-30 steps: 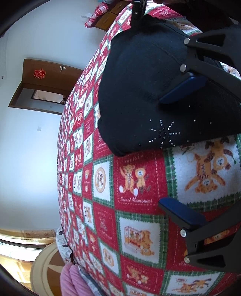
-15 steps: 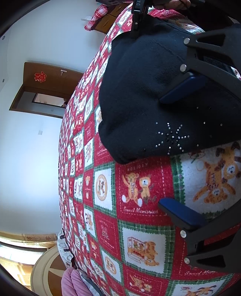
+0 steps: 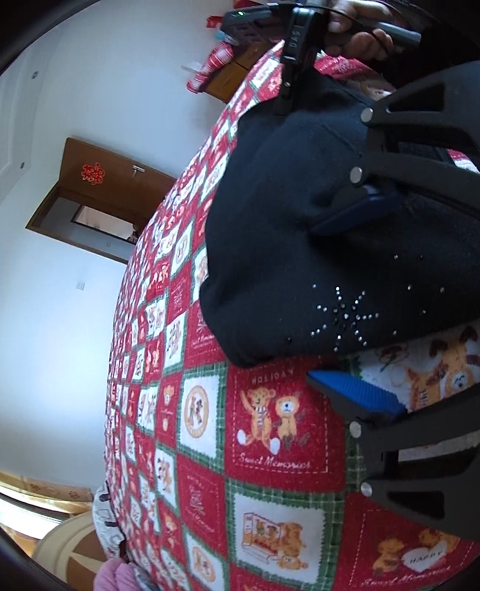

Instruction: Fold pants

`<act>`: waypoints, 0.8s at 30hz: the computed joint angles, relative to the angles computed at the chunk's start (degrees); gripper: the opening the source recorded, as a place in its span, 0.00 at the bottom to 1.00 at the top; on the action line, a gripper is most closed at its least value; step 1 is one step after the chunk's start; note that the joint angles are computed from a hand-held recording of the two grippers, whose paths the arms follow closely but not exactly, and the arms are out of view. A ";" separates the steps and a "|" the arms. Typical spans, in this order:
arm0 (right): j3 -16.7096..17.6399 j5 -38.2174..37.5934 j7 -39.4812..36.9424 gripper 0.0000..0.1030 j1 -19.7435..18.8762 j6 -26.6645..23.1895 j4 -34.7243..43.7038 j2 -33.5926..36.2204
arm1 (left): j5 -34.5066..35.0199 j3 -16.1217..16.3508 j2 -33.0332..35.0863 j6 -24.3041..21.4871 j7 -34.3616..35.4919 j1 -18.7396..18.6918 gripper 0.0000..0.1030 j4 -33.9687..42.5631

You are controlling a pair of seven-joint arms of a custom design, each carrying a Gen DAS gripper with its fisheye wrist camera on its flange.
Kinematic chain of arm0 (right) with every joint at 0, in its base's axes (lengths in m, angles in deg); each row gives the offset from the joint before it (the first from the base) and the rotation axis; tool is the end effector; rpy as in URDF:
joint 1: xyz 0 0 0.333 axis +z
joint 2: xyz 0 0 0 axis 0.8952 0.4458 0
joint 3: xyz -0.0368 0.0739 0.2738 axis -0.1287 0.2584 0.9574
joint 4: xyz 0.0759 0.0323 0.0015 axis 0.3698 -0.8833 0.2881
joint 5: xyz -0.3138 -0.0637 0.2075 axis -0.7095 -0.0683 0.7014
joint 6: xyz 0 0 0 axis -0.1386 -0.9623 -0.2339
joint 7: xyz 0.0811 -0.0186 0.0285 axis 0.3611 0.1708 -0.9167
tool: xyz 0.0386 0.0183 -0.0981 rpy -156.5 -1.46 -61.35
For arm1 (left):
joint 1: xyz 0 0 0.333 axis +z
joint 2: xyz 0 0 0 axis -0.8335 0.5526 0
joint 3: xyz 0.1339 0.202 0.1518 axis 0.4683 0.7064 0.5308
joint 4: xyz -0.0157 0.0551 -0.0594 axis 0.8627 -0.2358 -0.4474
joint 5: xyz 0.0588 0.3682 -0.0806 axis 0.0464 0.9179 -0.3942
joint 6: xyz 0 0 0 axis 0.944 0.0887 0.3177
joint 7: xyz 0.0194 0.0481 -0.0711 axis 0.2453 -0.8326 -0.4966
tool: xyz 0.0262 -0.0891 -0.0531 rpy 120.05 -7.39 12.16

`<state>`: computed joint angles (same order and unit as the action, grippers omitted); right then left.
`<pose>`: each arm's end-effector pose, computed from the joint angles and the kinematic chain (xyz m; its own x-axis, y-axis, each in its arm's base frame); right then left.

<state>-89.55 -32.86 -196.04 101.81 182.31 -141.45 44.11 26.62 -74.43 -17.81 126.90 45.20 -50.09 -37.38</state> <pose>0.5172 0.4176 0.3191 -0.2060 -0.8989 -0.3867 -0.5923 0.4291 -0.6819 0.6204 -0.2981 0.3254 -0.5335 -0.7899 0.3023 -0.6347 0.1377 -0.7604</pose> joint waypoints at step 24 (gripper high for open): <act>3.28 -9.40 6.03 0.23 -0.19 -3.50 0.97 -2.21 | -2.89 -19.35 5.74 -0.21 8.46 17.43 0.10 -3.33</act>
<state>-86.27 -42.26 -190.01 101.63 178.81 -140.47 41.90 23.73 -93.78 -12.07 126.69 53.66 -32.66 -40.71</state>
